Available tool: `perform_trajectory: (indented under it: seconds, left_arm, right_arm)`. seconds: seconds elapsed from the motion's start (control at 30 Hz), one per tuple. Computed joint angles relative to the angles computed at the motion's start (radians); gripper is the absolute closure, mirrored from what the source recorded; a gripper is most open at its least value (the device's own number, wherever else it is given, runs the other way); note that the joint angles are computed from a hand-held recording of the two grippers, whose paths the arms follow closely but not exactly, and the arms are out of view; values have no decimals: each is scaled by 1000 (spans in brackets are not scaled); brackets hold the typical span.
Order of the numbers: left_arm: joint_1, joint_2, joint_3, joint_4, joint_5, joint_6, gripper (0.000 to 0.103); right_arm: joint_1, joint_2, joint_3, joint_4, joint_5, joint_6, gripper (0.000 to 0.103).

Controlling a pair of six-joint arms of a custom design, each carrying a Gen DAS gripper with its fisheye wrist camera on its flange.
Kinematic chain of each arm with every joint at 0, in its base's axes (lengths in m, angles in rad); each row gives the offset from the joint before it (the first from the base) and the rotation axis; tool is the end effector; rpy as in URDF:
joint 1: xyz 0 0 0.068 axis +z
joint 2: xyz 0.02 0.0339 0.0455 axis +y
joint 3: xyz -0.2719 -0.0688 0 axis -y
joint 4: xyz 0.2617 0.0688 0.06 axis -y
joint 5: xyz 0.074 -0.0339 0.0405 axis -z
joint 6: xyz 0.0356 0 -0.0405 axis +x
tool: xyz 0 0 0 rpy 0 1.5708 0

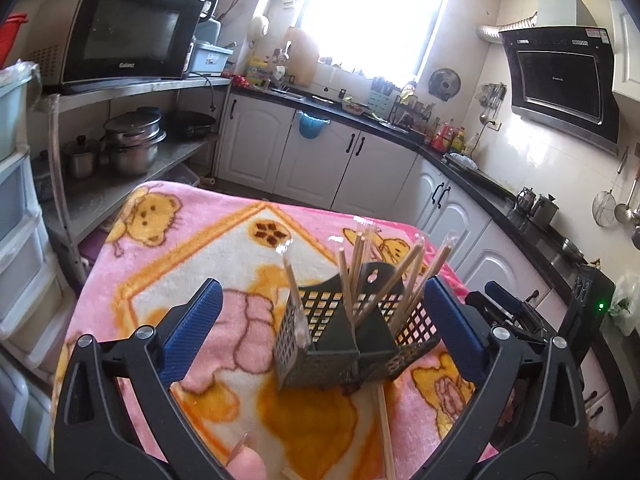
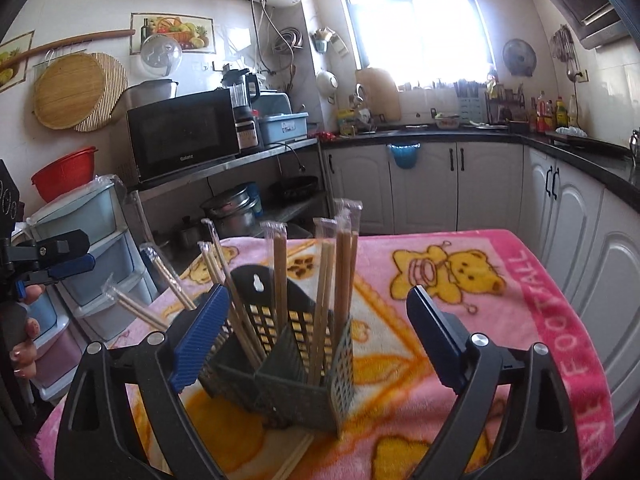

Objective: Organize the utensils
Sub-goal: 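Move the right gripper to the loose chopsticks and close on one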

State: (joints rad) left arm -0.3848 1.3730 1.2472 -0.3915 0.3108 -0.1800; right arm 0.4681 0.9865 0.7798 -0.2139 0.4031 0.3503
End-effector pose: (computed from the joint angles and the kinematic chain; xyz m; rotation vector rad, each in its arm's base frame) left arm 0.2995 -0.1330 0.3534 0.4091 2.0906 -0.6630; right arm 0.2168 0.0940 0.3017 0.1424 1.9531 0.1368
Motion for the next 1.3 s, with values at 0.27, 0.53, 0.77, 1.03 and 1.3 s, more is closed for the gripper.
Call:
perform_trajectory:
  seconds: [0.27, 0.53, 0.77, 1.03, 1.3]
  left_arm:
    - [-9, -93, -87, -7, -25, -3, 10]
    - [-25, -174, -170, -13, -43, 1, 10]
    - [-14, -220, -235, -20, -31, -2, 10]
    - [28, -268, -318, -38, -8, 9, 10]
    - [78, -282, -389, -52, 34, 0, 10]
  right_arm:
    - [56, -68, -24, -84, 22, 25, 15]
    - [137, -100, -34, -140, 65, 57, 15]
    - [200, -107, -32, -190, 108, 95, 15]
    - [268, -90, -30, -244, 139, 128, 15]
    - [298, -53, -34, -267, 120, 159, 15]
